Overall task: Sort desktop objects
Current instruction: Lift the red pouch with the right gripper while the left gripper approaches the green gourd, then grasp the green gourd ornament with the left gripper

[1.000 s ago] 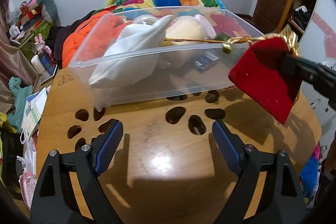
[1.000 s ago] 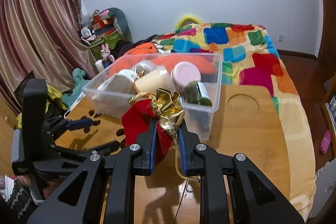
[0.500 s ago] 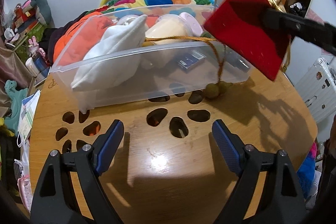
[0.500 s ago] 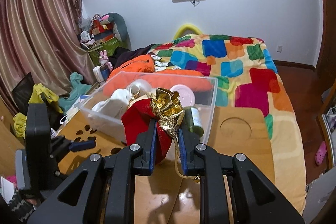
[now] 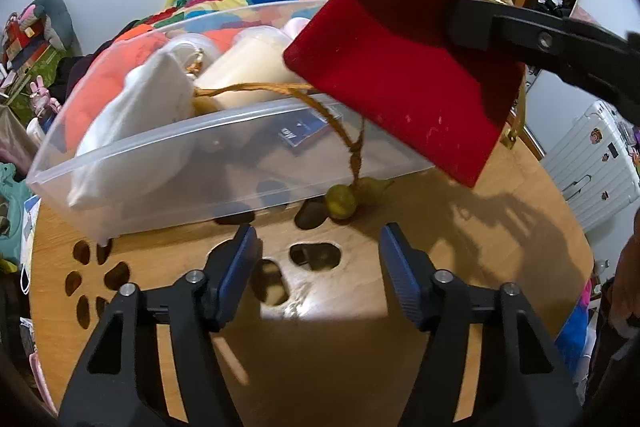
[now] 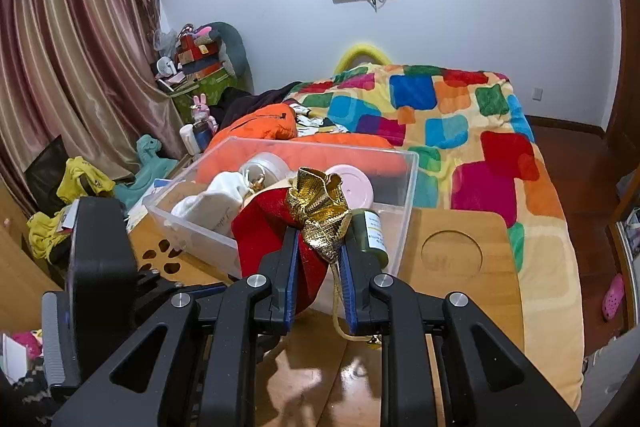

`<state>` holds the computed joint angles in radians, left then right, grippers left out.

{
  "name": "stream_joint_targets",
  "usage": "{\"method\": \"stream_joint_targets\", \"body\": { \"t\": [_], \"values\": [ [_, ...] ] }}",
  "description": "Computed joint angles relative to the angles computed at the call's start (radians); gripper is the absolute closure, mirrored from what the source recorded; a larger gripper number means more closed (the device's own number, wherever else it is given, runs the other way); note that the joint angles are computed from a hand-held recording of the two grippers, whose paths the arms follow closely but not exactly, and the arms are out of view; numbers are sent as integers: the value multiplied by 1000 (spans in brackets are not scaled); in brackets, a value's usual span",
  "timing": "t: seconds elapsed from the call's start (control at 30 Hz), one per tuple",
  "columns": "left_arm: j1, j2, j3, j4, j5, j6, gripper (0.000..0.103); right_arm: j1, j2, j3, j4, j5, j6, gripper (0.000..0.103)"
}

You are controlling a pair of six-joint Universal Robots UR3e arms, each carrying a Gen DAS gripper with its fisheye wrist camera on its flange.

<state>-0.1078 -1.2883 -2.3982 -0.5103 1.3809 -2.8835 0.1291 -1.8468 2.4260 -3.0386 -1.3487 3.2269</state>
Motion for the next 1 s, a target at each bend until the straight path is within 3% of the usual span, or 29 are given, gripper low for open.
{"method": "stream_joint_targets", "body": {
  "t": [0.5,0.67,0.8,1.0],
  "values": [
    [-190,-214,127,106,152,-132,49,-136,-74,74,32,141,-91,86],
    [-189,-224,128,115,139,-142,52,-160,-85,86,41,163,-108,86],
    [-178,-224,129,108,118,-147,66,-168,-92,94,45,170,-114,86],
    [-174,-201,101,122,113,-129,71,-161,-75,89,37,164,-109,86]
  ]
}}
